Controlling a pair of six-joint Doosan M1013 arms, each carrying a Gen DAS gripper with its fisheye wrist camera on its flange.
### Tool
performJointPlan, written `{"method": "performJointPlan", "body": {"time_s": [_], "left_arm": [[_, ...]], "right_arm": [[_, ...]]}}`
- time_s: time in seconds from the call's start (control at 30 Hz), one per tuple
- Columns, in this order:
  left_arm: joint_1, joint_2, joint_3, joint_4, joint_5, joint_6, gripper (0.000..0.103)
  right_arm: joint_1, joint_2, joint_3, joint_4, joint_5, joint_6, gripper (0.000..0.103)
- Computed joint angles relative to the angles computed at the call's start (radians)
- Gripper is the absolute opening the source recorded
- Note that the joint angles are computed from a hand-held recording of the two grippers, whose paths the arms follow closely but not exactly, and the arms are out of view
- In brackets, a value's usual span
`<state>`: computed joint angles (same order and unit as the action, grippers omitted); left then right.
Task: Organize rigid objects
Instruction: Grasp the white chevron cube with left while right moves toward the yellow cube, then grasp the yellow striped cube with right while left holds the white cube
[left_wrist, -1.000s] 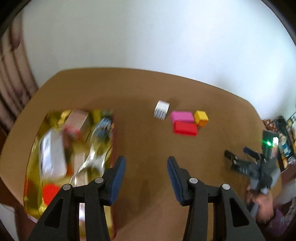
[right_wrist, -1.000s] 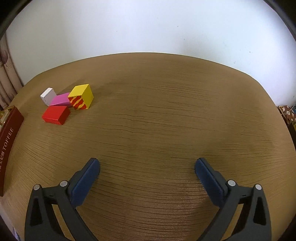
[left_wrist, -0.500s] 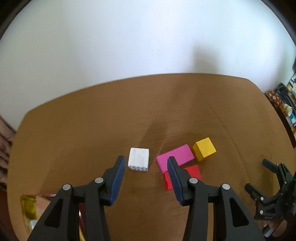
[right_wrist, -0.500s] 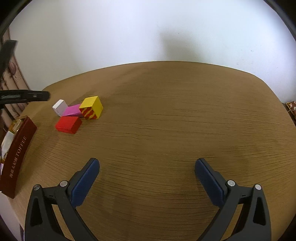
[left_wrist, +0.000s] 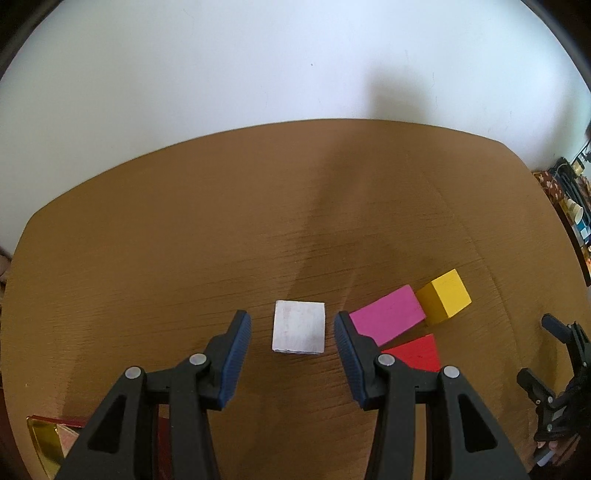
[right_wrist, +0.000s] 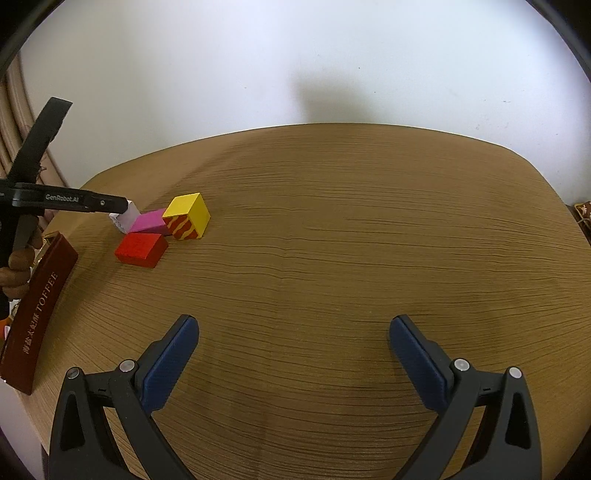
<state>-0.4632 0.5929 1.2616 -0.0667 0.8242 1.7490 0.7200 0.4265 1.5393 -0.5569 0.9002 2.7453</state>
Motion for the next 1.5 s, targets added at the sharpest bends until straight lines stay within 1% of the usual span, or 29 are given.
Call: {"method": "performJointPlan", "body": {"time_s": [0.1, 0.2, 0.23, 0.27, 0.33, 0.43, 0.5, 0.67, 0.73, 0.83, 0.9, 0.93, 1.03, 1.07, 1.1, 1.13, 1.17, 1.27, 1.33, 1.37, 1.4, 1.43, 1.5], "left_arm": [[0.003, 0.013, -0.015, 0.018, 0.018, -0.014, 0.048], [-0.008, 0.034, -0.032, 0.082, 0.033, -0.062, 0.047], [-0.012, 0.042, -0.038, 0.123, 0.05, -0.095, 0.043], [-0.01, 0.043, -0.036, 0.112, 0.047, -0.092, 0.029], [-0.007, 0.03, -0.013, 0.104, 0.013, -0.119, 0.029], [-0.004, -0.007, 0.045, 0.085, -0.04, -0.141, 0.029], [-0.007, -0.043, 0.097, 0.105, -0.075, -0.199, 0.029], [-0.012, -0.159, 0.259, 0.076, -0.146, -0.286, 0.029], [-0.017, -0.202, 0.321, 0.102, -0.186, -0.332, 0.029], [-0.018, -0.235, 0.374, 0.145, -0.23, -0.386, 0.029], [-0.008, -0.246, 0.395, 0.089, -0.227, -0.346, 0.029], [-0.006, -0.25, 0.407, 0.084, -0.232, -0.355, 0.029], [-0.022, -0.253, 0.437, 0.097, -0.246, -0.403, 0.029], [-0.024, -0.252, 0.441, 0.091, -0.249, -0.419, 0.029], [-0.023, -0.25, 0.444, 0.089, -0.253, -0.429, 0.029], [-0.032, -0.241, 0.445, 0.096, -0.26, -0.446, 0.029], [-0.036, -0.236, 0.445, 0.106, -0.271, -0.46, 0.029], [-0.048, -0.24, 0.461, 0.167, -0.298, -0.506, 0.03], [-0.055, -0.23, 0.457, 0.206, -0.308, -0.536, 0.03], [-0.059, -0.231, 0.461, 0.228, -0.313, -0.553, 0.03], [-0.061, -0.232, 0.462, 0.241, -0.315, -0.563, 0.03], [-0.063, -0.231, 0.462, 0.252, -0.317, -0.569, 0.03], [-0.061, -0.238, 0.467, 0.247, -0.319, -0.56, 0.03]], "right_arm": [[0.001, 0.0, 0.0, 0.003, 0.004, -0.001, 0.103], [0.004, 0.014, -0.015, 0.005, 0.008, -0.002, 0.103], [0.004, 0.016, -0.018, 0.006, 0.009, -0.002, 0.103], [0.003, 0.015, -0.017, 0.006, 0.007, -0.002, 0.103], [0.001, 0.012, -0.012, 0.005, -0.001, 0.006, 0.103], [-0.002, 0.007, -0.006, 0.006, -0.003, 0.018, 0.103], [-0.006, 0.008, -0.008, 0.02, -0.001, 0.007, 0.103], [-0.008, 0.008, -0.01, 0.034, -0.004, -0.015, 0.103], [-0.01, 0.005, -0.008, 0.049, -0.024, -0.043, 0.103], [-0.021, 0.003, -0.011, 0.088, -0.067, -0.104, 0.1], [-0.034, 0.014, -0.031, 0.107, -0.088, -0.143, 0.1], [-0.037, 0.019, -0.038, 0.102, -0.101, -0.143, 0.1], [-0.047, 0.041, -0.058, 0.084, -0.175, -0.135, 0.096], [-0.05, 0.051, -0.072, 0.091, -0.182, -0.146, 0.095], [-0.053, 0.066, -0.091, 0.105, -0.178, -0.167, 0.094], [-0.056, 0.081, -0.112, 0.122, -0.17, -0.196, 0.092], [-0.056, 0.092, -0.126, 0.127, -0.164, -0.21, 0.086], [-0.06, 0.121, -0.161, 0.143, -0.15, -0.265, 0.083], [-0.057, 0.139, -0.187, 0.144, -0.118, -0.286, 0.079], [-0.059, 0.146, -0.196, 0.154, -0.11, -0.299, 0.075], [-0.062, 0.153, -0.206, 0.164, -0.1, -0.311, 0.072], [-0.064, 0.159, -0.215, 0.167, -0.086, -0.317, 0.071], [-0.072, 0.171, -0.23, 0.198, -0.074, -0.347, 0.066]]}}
